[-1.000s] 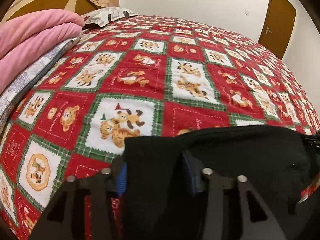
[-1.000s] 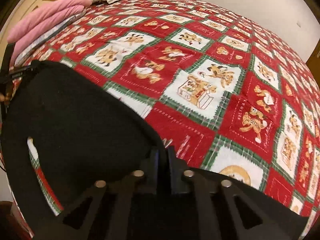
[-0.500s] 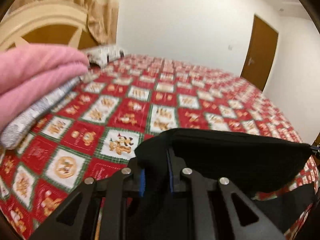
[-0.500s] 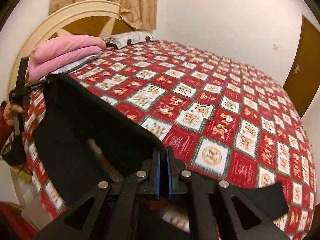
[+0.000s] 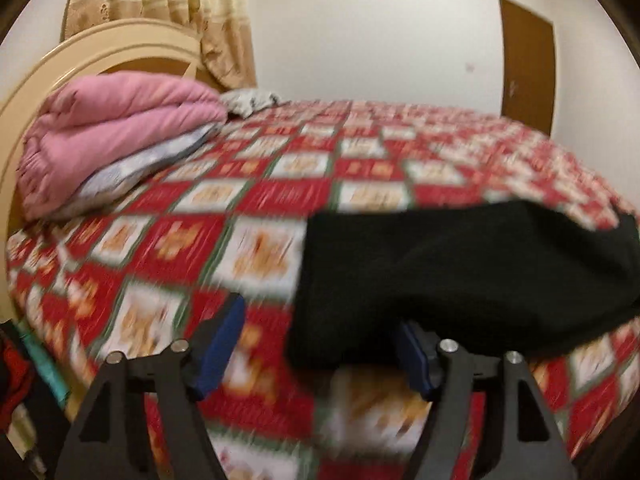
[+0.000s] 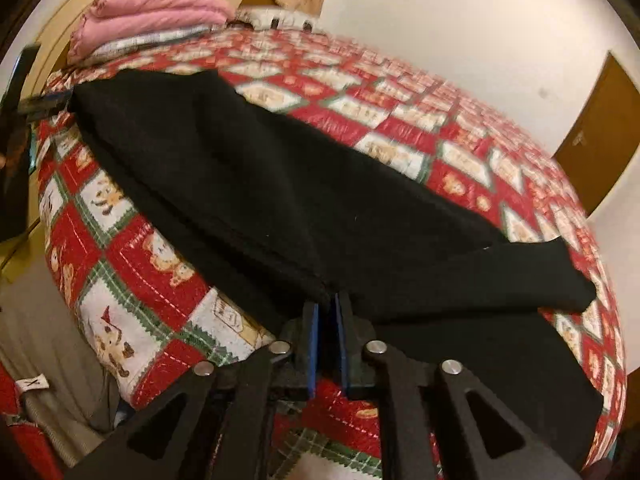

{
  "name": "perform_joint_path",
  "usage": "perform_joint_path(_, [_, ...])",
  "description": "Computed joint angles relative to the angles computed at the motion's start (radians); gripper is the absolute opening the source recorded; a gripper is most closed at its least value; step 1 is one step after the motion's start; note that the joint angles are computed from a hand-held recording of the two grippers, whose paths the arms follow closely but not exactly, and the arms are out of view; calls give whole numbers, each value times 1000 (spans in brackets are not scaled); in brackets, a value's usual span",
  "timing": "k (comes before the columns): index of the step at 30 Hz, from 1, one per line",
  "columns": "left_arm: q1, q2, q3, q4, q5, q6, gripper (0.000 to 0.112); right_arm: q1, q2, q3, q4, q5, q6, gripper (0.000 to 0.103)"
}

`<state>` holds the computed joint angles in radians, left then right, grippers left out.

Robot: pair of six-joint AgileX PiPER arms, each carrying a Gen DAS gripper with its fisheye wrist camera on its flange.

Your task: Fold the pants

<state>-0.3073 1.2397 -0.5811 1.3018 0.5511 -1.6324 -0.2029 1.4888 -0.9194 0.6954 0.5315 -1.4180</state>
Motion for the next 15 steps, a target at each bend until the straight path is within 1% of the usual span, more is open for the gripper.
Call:
perform_joint_path(1, [-8, -14, 18, -21, 24, 11, 78, -15, 2, -16, -5, 42, 18, 37])
perform_joint_path(2, [0, -38, 31, -53, 38, 37, 83, -34, 2, -30, 4, 87, 23, 49])
perform_joint_path(3, [-3, -62, 50, -64, 54, 34, 85, -53, -4, -34, 28, 114, 6, 69])
perform_joint_path(4, [1, -96, 73, -77, 66, 35, 86, -64, -15, -29, 49, 120, -14, 73])
perform_joint_path(6, [35, -150, 79, -157, 72, 97, 86, -81, -45, -26, 61, 127, -26, 73])
perform_joint_path(7, [53, -174, 76, -202, 77, 128, 86, -96, -54, -40, 80, 152, -27, 73])
perform_joint_path(8, [37, -197, 88, -218, 97, 122, 86, -129, -56, -70, 140, 218, -40, 73])
perform_joint_path(9, [51, -211, 76, -262, 94, 156, 86, -145, -69, -75, 171, 264, -41, 73])
perform_joint_path(11, [79, -240, 58, -359, 39, 236, 86, -155, -58, -133, 240, 358, -8, 73])
perform_joint_path(12, [94, -256, 56, -429, -6, 291, 86, -134, -52, -161, 272, 385, 12, 73])
perform_joint_path(13, [113, -259, 48, -498, -47, 350, 86, -107, -53, -169, 279, 380, 27, 71])
perform_joint_path(14, [133, -255, 38, -590, -102, 421, 84, -48, -50, -182, 285, 355, 50, 69])
perform_joint_path(15, [139, -243, 33, -673, -161, 468, 84, 4, -53, -181, 281, 326, 71, 63])
